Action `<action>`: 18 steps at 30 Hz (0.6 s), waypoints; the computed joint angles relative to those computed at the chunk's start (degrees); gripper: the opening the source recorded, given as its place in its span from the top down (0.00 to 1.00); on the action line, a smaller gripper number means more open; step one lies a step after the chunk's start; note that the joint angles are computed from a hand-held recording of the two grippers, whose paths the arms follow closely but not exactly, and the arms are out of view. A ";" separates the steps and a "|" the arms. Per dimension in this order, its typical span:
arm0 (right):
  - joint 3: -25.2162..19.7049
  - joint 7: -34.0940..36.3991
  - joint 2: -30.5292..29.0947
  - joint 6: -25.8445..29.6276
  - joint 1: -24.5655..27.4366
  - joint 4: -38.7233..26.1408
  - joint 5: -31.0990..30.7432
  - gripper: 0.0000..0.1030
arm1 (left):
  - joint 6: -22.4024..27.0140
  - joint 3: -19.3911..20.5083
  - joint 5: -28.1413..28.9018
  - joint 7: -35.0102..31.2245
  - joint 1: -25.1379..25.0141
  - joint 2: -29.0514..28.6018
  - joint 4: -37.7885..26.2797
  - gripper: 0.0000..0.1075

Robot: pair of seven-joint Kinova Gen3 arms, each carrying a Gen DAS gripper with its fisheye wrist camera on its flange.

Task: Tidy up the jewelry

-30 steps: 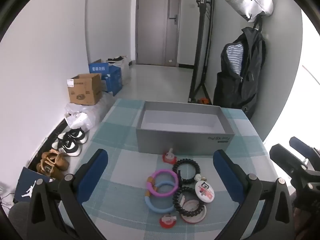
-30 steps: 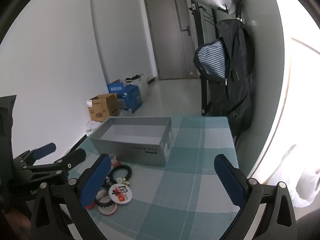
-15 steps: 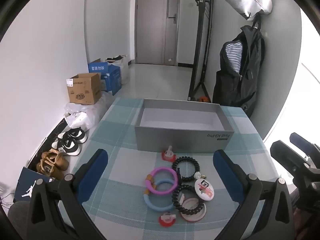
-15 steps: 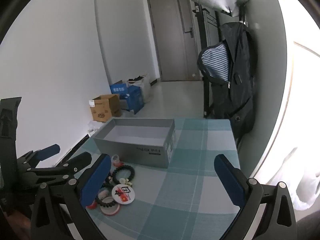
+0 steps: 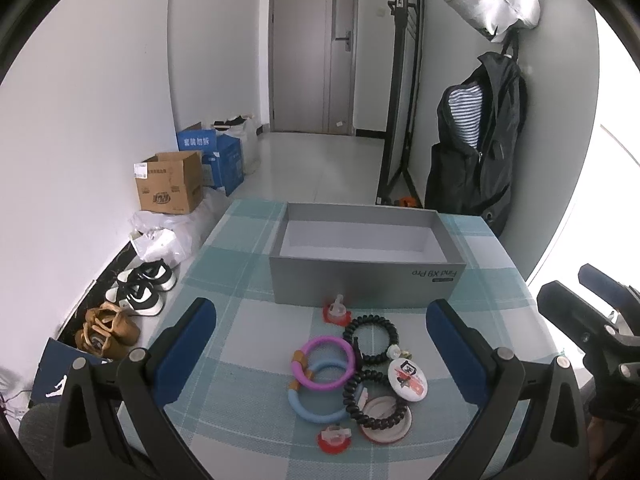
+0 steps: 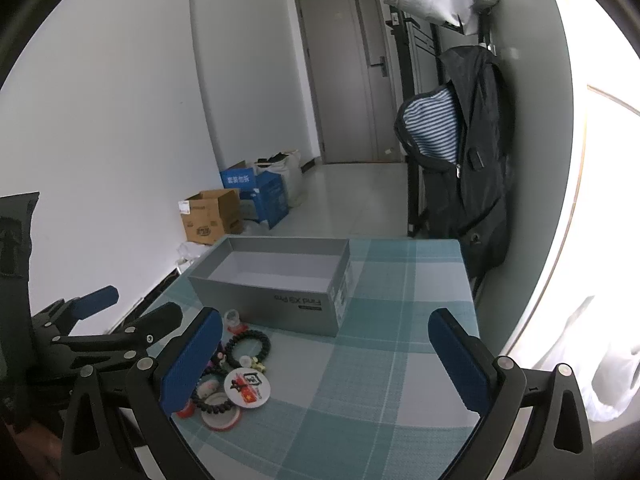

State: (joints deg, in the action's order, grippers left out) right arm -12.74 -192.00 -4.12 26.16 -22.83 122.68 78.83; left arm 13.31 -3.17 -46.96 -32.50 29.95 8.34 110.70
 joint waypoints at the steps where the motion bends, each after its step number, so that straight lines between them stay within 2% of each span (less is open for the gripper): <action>1: -0.02 -0.05 0.00 0.05 -0.02 0.00 0.06 0.00 | 0.17 0.42 0.81 -0.72 -0.48 0.10 -0.13 0.05; 8: 0.14 -0.23 -0.09 -0.39 -0.03 0.15 0.18 0.00 | -0.14 -0.75 -1.24 1.48 0.74 -0.11 0.29 0.05; 11: 0.08 -0.29 -0.17 -0.38 0.02 0.23 0.19 0.00 | -0.05 0.52 0.50 -0.43 -0.64 -0.20 0.22 0.05; 16: -0.03 -0.45 -0.07 -0.16 -0.03 0.21 0.25 0.00 | -0.20 0.13 0.13 0.11 -0.24 -0.23 0.42 0.05; 18: 0.15 0.20 -0.01 -0.40 0.04 0.05 -0.41 0.00 | 0.08 1.24 1.99 -1.85 -1.25 -0.08 0.14 0.05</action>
